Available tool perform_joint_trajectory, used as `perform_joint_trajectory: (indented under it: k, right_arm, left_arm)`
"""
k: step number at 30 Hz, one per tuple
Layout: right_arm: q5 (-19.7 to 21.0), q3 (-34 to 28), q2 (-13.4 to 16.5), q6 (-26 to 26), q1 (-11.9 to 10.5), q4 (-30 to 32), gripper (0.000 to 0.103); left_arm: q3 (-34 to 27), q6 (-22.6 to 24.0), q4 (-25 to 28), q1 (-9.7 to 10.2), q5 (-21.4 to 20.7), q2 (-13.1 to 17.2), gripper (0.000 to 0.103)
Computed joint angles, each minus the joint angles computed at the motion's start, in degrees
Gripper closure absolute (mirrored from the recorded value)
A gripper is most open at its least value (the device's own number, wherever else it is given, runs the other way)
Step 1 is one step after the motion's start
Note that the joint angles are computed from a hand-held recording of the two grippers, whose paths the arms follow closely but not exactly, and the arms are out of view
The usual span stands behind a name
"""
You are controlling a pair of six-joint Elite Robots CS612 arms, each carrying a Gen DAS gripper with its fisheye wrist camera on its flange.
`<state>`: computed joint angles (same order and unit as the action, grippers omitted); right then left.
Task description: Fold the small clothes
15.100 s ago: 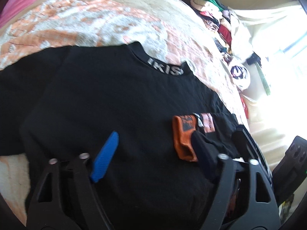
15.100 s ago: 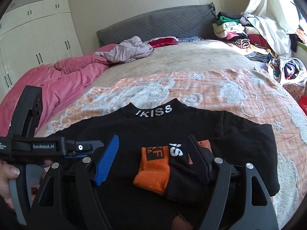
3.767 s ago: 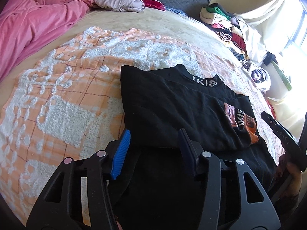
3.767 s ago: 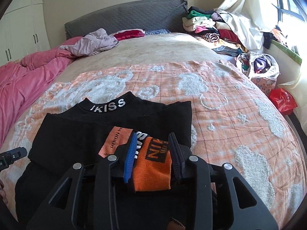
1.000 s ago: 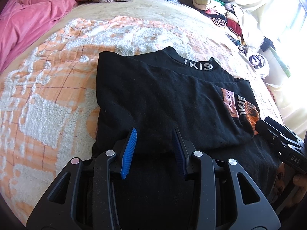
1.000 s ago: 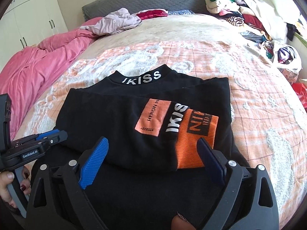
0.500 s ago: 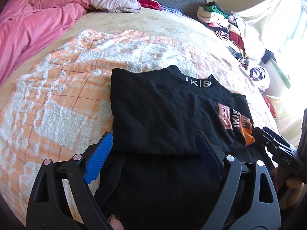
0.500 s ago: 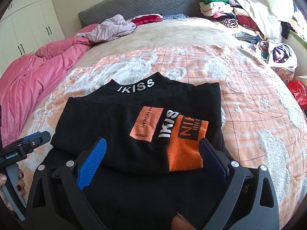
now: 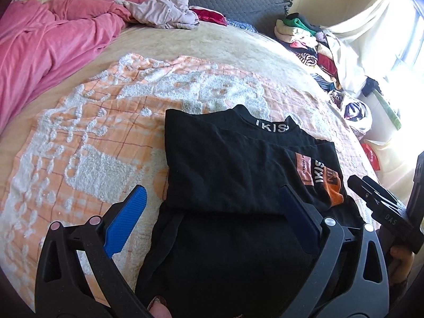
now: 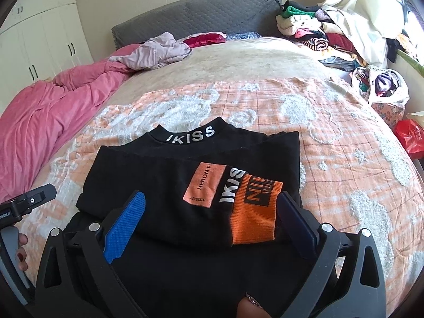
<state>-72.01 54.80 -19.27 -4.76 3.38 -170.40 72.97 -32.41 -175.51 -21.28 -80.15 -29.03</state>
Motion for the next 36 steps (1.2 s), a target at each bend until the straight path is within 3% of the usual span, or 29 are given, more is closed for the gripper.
perform_joint_trajectory:
  k: [29, 36]
  right_arm:
    - [4.4, 8.8, -5.5, -2.1, -0.7, -7.3, 0.004]
    - [3.3, 11.8, -7.1, -4.9, 0.0, -7.2, 0.004]
  left_arm:
    - [9.9, -0.2, -3.2, -0.58, 4.7, -5.2, 0.009]
    - [12.1, 0.4, -4.7, -0.46, 3.8, -6.1, 0.009]
